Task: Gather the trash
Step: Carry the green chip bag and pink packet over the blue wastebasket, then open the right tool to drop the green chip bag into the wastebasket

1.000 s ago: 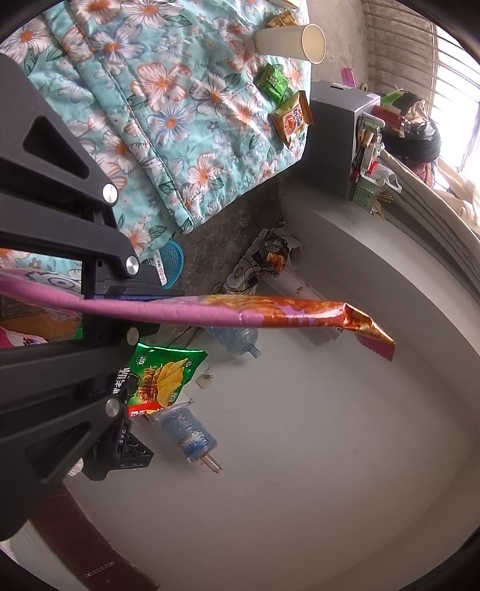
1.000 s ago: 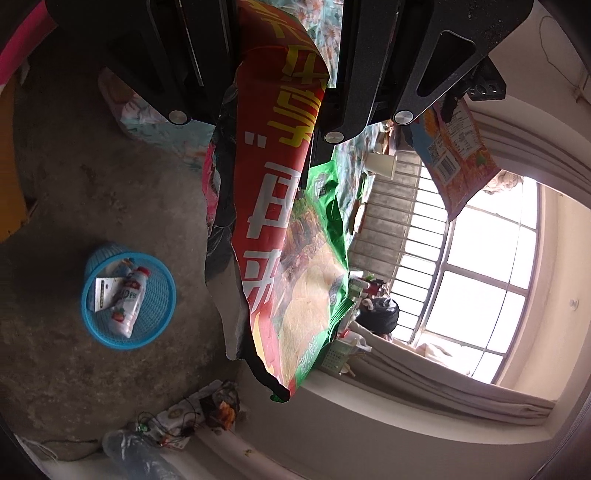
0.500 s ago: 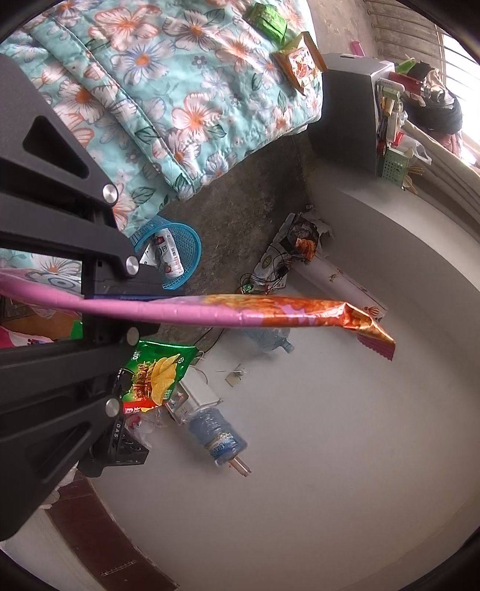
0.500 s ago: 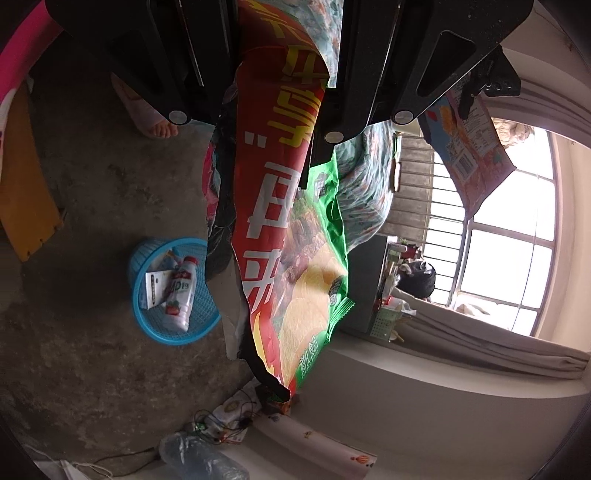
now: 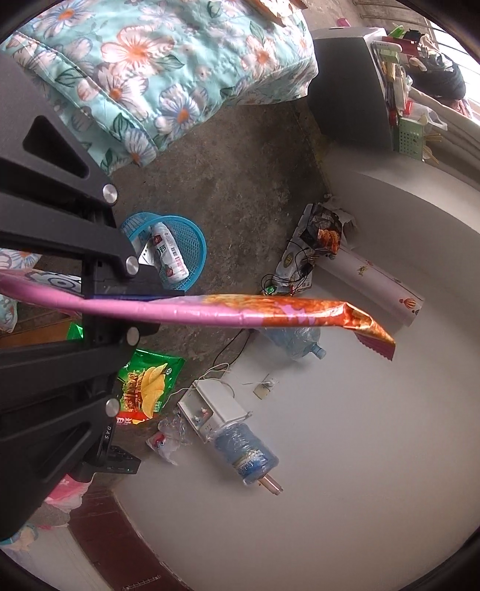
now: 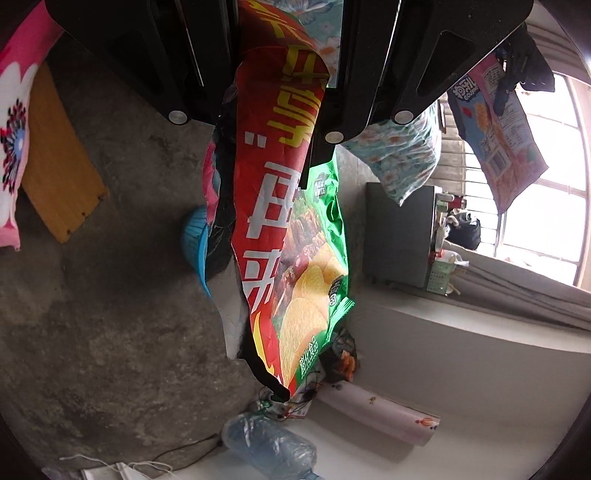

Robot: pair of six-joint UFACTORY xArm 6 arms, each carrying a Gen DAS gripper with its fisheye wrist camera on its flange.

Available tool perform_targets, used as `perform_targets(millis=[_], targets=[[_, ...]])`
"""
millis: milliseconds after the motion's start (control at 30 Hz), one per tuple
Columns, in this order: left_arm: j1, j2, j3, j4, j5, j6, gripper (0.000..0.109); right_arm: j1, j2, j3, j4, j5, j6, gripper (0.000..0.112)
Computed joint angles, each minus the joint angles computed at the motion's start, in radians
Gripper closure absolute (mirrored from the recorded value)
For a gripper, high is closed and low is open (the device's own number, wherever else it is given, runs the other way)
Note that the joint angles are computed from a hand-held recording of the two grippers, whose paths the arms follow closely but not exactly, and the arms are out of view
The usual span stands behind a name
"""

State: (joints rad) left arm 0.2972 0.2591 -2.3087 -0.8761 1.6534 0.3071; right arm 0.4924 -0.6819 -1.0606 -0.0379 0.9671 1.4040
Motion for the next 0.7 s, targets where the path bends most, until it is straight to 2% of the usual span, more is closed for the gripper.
perform_targets(millis=[133, 267, 367, 467, 567, 633, 700], targets=[[-0.049, 0.012, 0.015, 0.043, -0.017, -0.009, 0.109, -0.045, 0.032, 0.037, 0.071, -0.055, -0.047, 0.107], [-0.061, 0.027, 0.002, 0.071, -0.027, -0.020, 0.109, -0.088, 0.153, -0.016, 0.090, -0.068, -0.163, 0.107], [-0.057, 0.038, -0.021, 0.083, -0.037, -0.019, 0.109, -0.095, 0.297, -0.135, 0.005, -0.062, -0.258, 0.107], [-0.042, 0.057, -0.056, 0.082, -0.042, -0.025, 0.109, -0.088, 0.420, -0.212, -0.112, -0.108, -0.311, 0.106], [-0.033, 0.085, -0.101, 0.087, -0.037, -0.035, 0.109, -0.080, 0.515, -0.218, -0.210, -0.190, -0.320, 0.102], [-0.029, 0.094, -0.111, 0.094, -0.034, -0.036, 0.109, -0.068, 0.565, -0.189, -0.289, -0.245, -0.299, 0.093], [-0.029, 0.102, -0.116, 0.102, -0.030, -0.038, 0.109, -0.046, 0.640, -0.203, -0.336, -0.199, -0.317, 0.079]])
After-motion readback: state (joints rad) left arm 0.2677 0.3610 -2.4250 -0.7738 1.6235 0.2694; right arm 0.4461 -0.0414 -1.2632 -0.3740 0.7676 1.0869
